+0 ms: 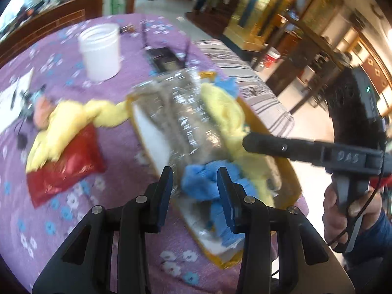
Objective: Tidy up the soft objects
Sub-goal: 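Open both tools in the box and lift them away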
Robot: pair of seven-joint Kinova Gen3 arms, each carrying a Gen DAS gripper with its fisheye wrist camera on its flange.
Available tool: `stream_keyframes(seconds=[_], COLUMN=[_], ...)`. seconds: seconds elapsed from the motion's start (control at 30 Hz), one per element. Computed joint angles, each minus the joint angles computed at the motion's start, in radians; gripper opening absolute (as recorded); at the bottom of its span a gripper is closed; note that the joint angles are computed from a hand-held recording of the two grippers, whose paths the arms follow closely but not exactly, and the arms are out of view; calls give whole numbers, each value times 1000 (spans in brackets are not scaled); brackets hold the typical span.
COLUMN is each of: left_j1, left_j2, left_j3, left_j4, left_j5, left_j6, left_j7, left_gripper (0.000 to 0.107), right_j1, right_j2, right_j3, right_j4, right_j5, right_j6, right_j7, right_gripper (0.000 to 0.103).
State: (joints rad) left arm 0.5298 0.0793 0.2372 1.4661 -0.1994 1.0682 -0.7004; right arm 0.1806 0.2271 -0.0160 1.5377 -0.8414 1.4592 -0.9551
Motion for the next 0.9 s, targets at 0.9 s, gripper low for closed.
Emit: stream_keyframes(seconds=[0.9], left_j1=[-237], left_j2=[-361], left_j3=[-86], left_j4=[438], left_j5=[328], left_j6=[-131], left_j7=[-258], left_gripper=[37], right_j1=[-223], right_j2=[-229], right_j3=[-23], right_j4=[201], right_j5=[92], right_j6=[-202], right_j7=[-171], right_gripper=[35])
